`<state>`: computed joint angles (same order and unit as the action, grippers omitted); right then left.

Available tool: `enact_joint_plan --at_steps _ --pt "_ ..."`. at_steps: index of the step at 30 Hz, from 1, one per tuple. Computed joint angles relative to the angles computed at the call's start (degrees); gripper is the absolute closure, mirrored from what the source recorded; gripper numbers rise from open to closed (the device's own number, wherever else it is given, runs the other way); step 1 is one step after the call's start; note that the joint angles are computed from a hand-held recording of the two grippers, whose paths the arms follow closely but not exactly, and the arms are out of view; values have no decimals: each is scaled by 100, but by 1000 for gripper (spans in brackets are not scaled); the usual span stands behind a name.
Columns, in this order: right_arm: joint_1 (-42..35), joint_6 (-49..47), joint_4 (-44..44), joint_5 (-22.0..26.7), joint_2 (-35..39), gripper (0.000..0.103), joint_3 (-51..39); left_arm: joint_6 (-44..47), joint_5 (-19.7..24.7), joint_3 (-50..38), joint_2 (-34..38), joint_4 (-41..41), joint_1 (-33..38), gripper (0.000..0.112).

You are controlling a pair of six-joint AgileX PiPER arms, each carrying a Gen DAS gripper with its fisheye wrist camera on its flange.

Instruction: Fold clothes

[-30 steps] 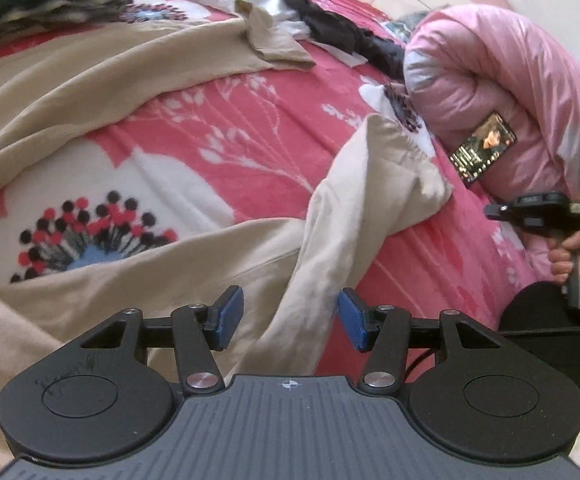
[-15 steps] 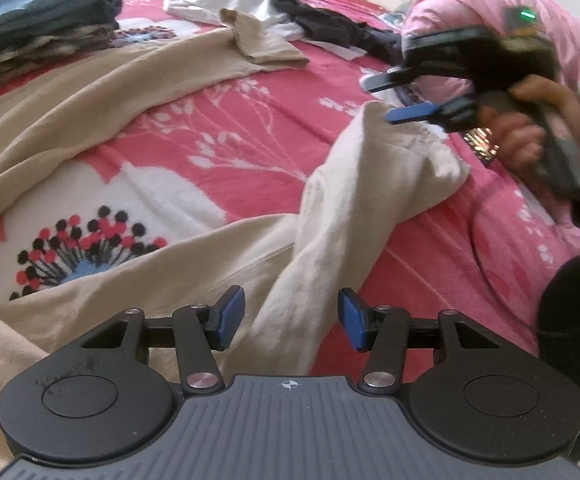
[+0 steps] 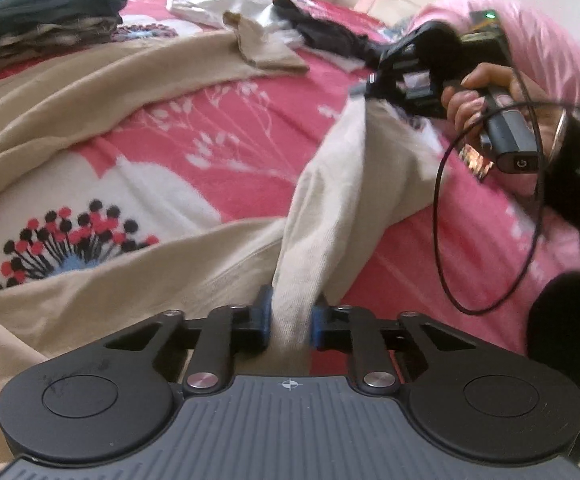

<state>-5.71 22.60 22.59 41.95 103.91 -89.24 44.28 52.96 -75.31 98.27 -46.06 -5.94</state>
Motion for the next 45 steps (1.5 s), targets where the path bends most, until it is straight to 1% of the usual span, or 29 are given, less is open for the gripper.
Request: enact_joint_plan --at_steps 4,6,7,8,10,12,13,15,18,19,20,22,23,25,26,27,29,30,31,32,34,36,38,39,41,43,44,45 --pt "-164 -1463 1811 -451 -407 100 -231 -66 607 -573 -4 -474 351 97" --pt "-260 -2240 2532 -540 -664 100 -310 -12 845 -802 -39 -620 441 97" --pt "-349 -2610 2812 -555 -858 100 -205 -4 947 -873 -37 -668 456 97" --pt "-470 -3016 3091 -587 -1116 100 29 -13 1037 -900 -18 -697 447 97" --pt "-805 -3437 3376 -498 -1560 100 555 -35 1197 -933 38 -722 407 97" --pt "-1250 -3750 3432 -384 -1915 100 1261 -85 1267 -892 162 -608 276 97" --pt "-1482 -3840 3381 -308 -2058 100 1569 -141 1249 -857 248 -503 175 97" --pt "-1897 -3706 2955 -126 -2061 100 2137 -277 1238 -858 473 -260 -33 97" --pt "-2360 -3271 2187 31 -1623 100 2723 -508 1278 -1070 867 254 -328 97" --pt "-2529 -3293 2224 40 -1561 100 2926 -493 1272 -1077 891 343 -383 96" --pt "-2708 -3447 2486 62 -1527 100 3109 -421 1230 -1045 851 391 -418 96" --pt "-2855 -3598 2823 33 -1656 100 3286 -230 1139 -932 709 403 -450 94" --pt "-2914 -3661 2967 14 -1724 100 3362 -190 1170 -928 680 367 -424 93" --pt "-2898 -3659 2916 -82 -1942 100 3364 -143 1314 -992 723 247 -326 82" --pt "-2968 -3693 2964 -54 -2000 100 3386 -139 1376 -997 733 216 -292 80" --pt "-3003 -3517 2797 -53 -2017 101 3361 -153 1413 -985 736 225 -284 78" --pt "-3015 -2588 1879 -301 -2074 99 3293 -194 1493 -1061 811 294 -283 77" --pt "-3065 -2283 1518 -395 -2093 98 3291 -187 1503 -1043 802 314 -287 76" --pt "-3188 -2207 1348 -414 -2178 98 3333 -162 1511 -1016 775 301 -288 75" --pt "-3241 -2360 1320 -417 -2315 98 3369 -130 1522 -1017 767 265 -285 74" --pt "-3113 -3216 1391 -318 -2544 97 3275 -68 1520 -947 719 188 -270 71" --pt "-2657 -4045 1302 -111 -2570 95 2985 -59 1469 -853 672 163 -281 70" --pt "-2070 -4621 1228 305 -2136 95 2408 -44 1331 -699 612 171 -318 70" --pt "-1807 -4735 1182 534 -1880 95 2123 -31 1237 -600 570 169 -345 70" --pt "-1263 -4630 850 664 -1316 94 1666 10 1083 -419 489 132 -360 70" --pt "-1013 -4373 526 557 -858 94 1380 4 1004 -299 430 78 -332 70" --pt "-900 -4239 361 530 -621 95 1212 -8 974 -249 403 49 -314 70" --pt "-796 -4123 232 370 -424 98 1121 -13 945 -191 362 35 -291 70"
